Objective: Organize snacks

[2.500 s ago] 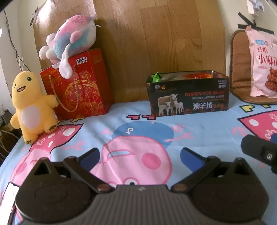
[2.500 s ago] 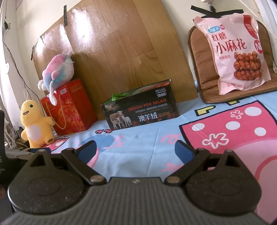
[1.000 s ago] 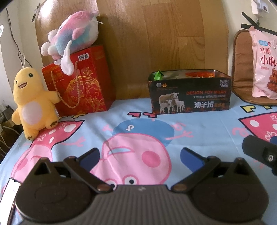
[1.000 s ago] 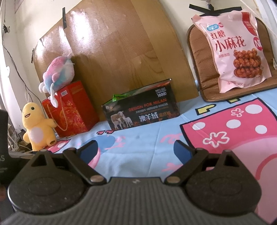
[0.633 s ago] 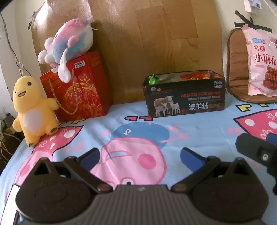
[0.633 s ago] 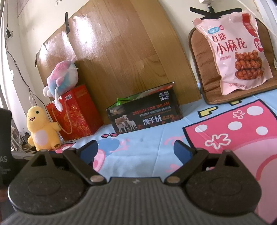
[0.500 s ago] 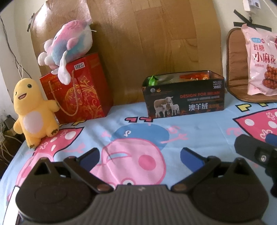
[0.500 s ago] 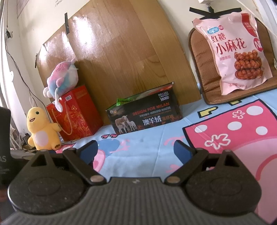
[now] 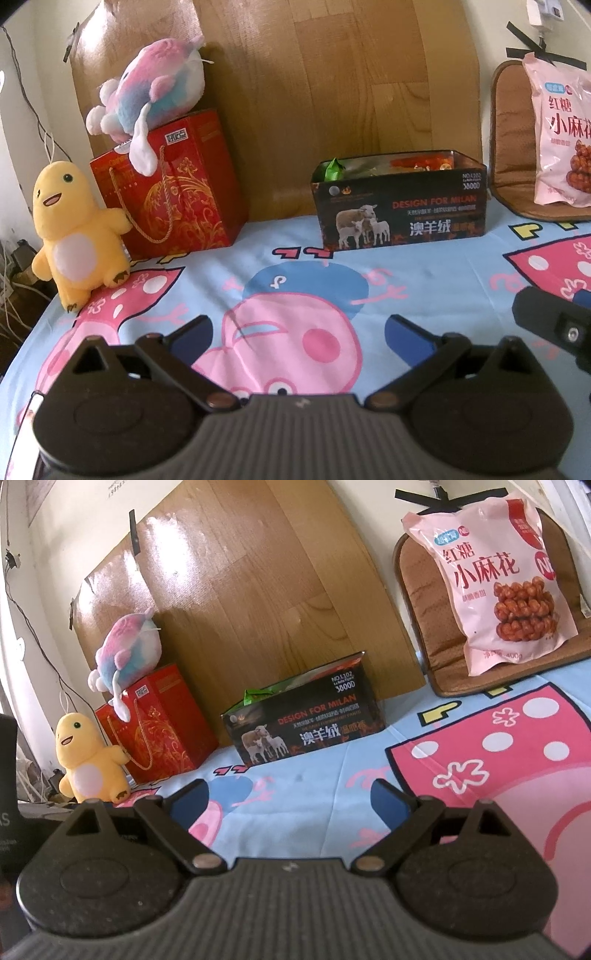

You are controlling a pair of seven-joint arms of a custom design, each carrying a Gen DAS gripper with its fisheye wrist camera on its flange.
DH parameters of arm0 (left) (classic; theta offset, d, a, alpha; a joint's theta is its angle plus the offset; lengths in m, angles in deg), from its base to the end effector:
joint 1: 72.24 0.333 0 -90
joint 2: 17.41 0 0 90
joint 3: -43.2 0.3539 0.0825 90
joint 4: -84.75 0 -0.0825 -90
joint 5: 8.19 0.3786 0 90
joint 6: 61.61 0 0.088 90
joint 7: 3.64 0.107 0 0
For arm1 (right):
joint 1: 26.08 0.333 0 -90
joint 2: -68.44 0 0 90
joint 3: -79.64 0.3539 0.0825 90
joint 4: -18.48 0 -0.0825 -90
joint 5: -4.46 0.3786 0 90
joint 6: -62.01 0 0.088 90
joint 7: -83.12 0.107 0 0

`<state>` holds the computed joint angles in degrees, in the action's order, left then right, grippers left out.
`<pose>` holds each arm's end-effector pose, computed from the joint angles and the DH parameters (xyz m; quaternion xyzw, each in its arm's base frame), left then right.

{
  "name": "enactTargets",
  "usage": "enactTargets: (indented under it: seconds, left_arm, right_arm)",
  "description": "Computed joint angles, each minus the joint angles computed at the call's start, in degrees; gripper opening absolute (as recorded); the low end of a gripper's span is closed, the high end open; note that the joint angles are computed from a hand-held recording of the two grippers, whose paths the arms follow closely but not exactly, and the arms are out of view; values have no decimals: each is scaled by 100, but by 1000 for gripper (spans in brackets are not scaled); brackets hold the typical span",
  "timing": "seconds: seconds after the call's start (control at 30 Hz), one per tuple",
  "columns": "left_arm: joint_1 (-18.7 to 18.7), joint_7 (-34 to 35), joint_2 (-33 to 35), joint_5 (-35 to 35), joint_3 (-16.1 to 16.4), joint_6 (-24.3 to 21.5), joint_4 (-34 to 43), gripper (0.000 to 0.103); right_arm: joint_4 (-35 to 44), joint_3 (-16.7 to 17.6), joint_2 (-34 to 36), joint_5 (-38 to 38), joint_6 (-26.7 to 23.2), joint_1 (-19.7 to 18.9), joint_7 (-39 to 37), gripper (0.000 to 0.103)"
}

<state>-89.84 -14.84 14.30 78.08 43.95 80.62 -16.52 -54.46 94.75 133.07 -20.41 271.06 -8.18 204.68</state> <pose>0.6598 -0.2052 0.2987 -0.6995 0.5410 -0.1682 0.4357 0.6909 0.3972 0.2540 -0.6285 0.4939 -0.1100 0.5907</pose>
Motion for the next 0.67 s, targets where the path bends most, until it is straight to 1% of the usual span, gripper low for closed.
enactTargets:
  seconds: [0.27, 0.4, 0.47, 0.6, 0.67]
  left_arm:
    - [-27, -8, 2, 77, -8, -28, 3, 103]
    - [7, -23, -17, 99, -20, 74, -17, 103]
    - [44, -160, -43, 245, -14, 255, -60, 103]
    - [318, -321, -75, 321, -87, 981, -106, 102]
    - [333, -371, -75, 331, -72, 1092, -102, 103]
  right_arm:
    - [-6, -16, -7, 17, -1, 13, -12, 96]
    - [-4, -5, -2, 3, -7, 4, -11, 96]
    - [3, -10, 1, 8, -1, 9, -16, 96]
    - [4, -28, -3, 30, -6, 20, -27, 96]
    - [0, -38, -4, 61, 2, 24, -30, 96]
